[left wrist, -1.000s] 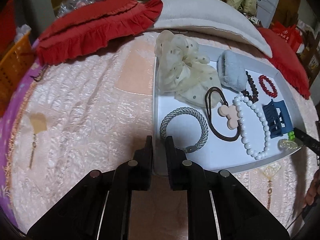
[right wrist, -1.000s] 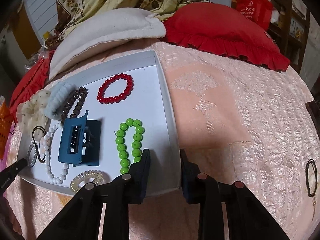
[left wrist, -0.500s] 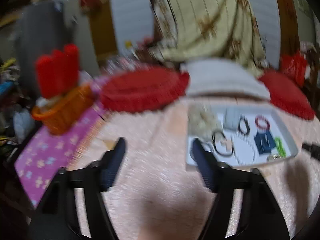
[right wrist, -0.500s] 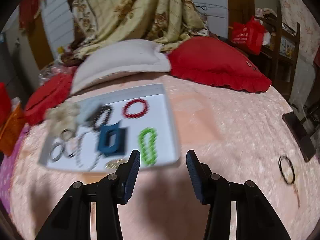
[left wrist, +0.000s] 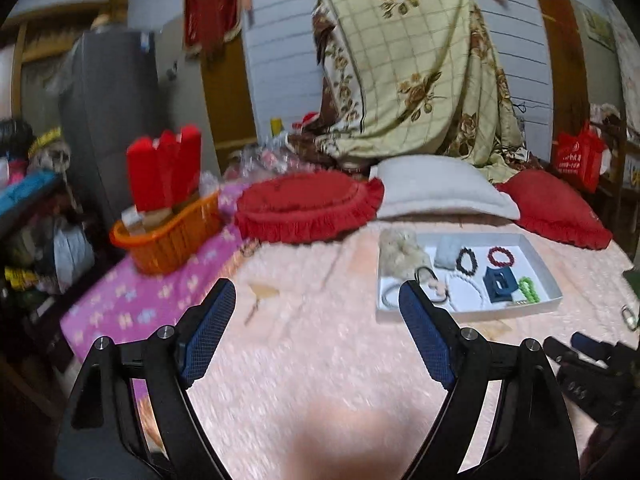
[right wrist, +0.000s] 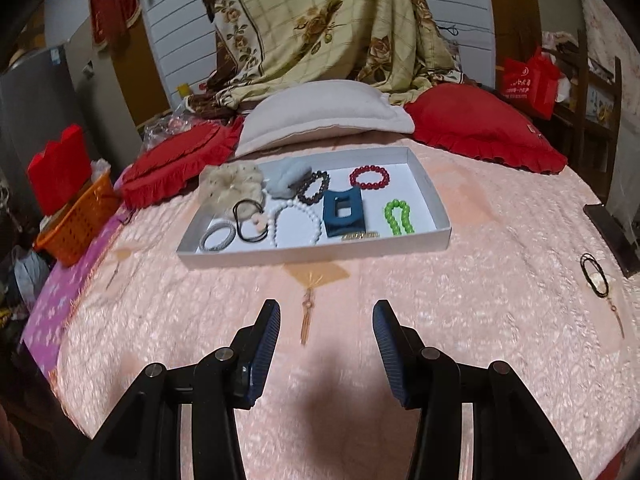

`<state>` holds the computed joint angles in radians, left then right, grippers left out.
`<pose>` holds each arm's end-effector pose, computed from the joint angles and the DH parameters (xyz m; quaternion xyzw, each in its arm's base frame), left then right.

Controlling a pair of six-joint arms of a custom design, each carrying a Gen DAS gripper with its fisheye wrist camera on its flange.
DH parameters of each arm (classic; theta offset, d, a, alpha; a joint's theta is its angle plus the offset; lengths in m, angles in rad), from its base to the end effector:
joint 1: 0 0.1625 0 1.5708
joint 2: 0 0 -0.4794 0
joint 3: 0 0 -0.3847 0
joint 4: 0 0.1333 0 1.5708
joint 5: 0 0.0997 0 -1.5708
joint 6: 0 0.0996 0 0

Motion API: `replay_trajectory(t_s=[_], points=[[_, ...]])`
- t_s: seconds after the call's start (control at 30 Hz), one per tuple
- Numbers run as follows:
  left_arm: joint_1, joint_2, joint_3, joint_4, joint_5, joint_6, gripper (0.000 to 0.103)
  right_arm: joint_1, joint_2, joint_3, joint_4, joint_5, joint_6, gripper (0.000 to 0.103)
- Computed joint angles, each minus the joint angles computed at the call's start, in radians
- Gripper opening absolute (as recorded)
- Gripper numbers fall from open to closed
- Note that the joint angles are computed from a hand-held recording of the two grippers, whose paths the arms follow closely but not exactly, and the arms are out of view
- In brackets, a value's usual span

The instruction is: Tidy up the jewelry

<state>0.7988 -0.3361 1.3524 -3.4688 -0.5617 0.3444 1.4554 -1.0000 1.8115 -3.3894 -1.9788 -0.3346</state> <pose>-0.3739 -0.6960 0.0368 0.2444 0.7808 -0.4578 0.3480 0.0178 -0.6608 0.3223 -0.0034 -0.8633 0.4210 0.2784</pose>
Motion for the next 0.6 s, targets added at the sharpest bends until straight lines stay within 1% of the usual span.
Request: replay_trajectory(t_s=[0.07,0.1,0.17,0.27,0.37,0.4,0.47,0.6], points=[[0.000,-0.013,0.018,0.056,0.017,-0.082,0.084,0.007,0.003,0.018,-0.035,-0.021,-0.018,0.046],[0.003,-0.025,0.031,0.104,0.026,-0.139,0.084,0.011,0.003,0.024,-0.048,-0.030,-0.025,0.046],[0.004,-0.042,0.049,0.166,0.030,-0.210,0.084,0.016,0.000,0.032,-0.049,-0.039,-0.024,0.046],[0.003,-0.061,0.085,0.162,0.014,-0.253,0.084,0.023,-0.006,0.052,-0.061,-0.036,-0.017,0.046],[0.004,-0.075,0.109,0.160,-0.006,-0.281,0.084,0.032,-0.003,0.064,-0.081,-0.044,-0.035,0.046],[0.006,-0.081,0.113,0.179,-0.017,-0.296,0.084,0.036,0.001,0.065,-0.085,-0.049,-0.043,0.047],[0.011,-0.093,0.115,0.257,-0.038,-0.340,0.084,0.040,0.005,0.063,-0.080,-0.054,-0.050,0.047],[0.015,-0.089,0.105,0.348,-0.019,-0.380,0.084,0.047,0.015,0.062,-0.074,-0.072,-0.056,0.047]])
